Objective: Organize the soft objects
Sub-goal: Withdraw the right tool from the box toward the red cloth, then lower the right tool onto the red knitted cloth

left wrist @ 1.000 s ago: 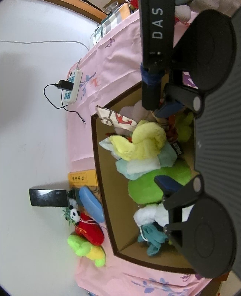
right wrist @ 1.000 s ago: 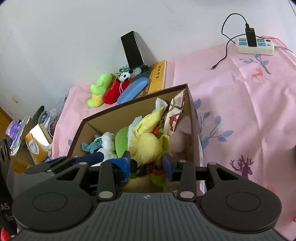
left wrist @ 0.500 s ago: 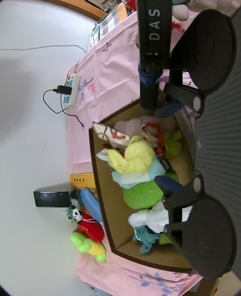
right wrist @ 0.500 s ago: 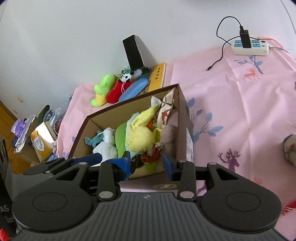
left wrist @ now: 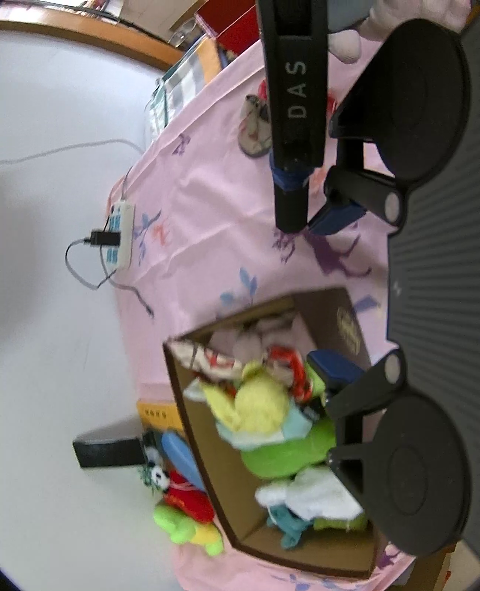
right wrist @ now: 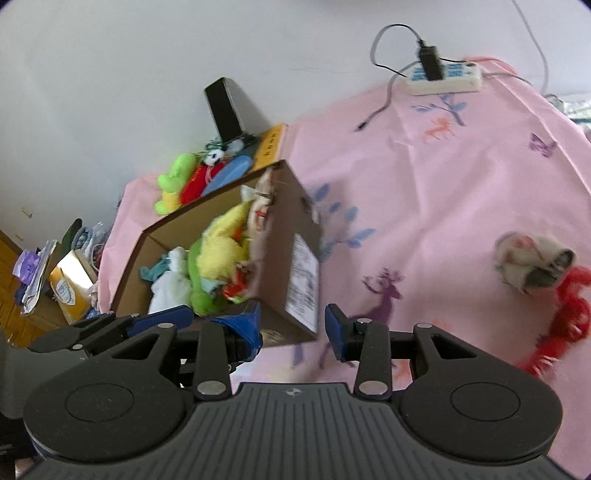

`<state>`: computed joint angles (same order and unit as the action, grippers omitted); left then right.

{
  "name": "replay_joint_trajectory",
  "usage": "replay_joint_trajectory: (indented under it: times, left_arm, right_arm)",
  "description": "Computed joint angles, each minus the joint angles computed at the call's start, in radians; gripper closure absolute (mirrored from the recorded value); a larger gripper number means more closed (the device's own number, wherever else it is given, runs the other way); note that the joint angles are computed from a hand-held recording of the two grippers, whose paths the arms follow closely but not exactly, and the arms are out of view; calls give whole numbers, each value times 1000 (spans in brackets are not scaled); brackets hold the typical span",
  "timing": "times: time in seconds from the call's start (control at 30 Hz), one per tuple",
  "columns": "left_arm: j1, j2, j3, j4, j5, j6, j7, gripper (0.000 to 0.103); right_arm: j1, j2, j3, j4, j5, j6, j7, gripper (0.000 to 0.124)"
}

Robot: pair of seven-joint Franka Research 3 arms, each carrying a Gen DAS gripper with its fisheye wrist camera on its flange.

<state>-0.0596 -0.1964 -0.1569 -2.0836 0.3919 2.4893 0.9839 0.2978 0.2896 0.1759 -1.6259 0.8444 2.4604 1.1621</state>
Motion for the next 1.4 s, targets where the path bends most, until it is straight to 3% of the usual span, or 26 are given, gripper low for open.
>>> replay_joint_trajectory:
  times: [0.87, 1.17, 1.4]
  left_arm:
    - [-79, 206, -22, 182, -60, -108, 71, 35]
    - [-87, 266, -25, 228, -117, -107, 135, 35]
    - [-88, 298, -33, 242, -198, -46, 219, 35]
  right_arm:
    - [-66, -28, -53, -106, -12, -23, 78, 101]
    - [-80, -25, -64, -117, -43, -8, 128, 101]
    - [-95, -32, -78, -141, -70, 11, 178, 102]
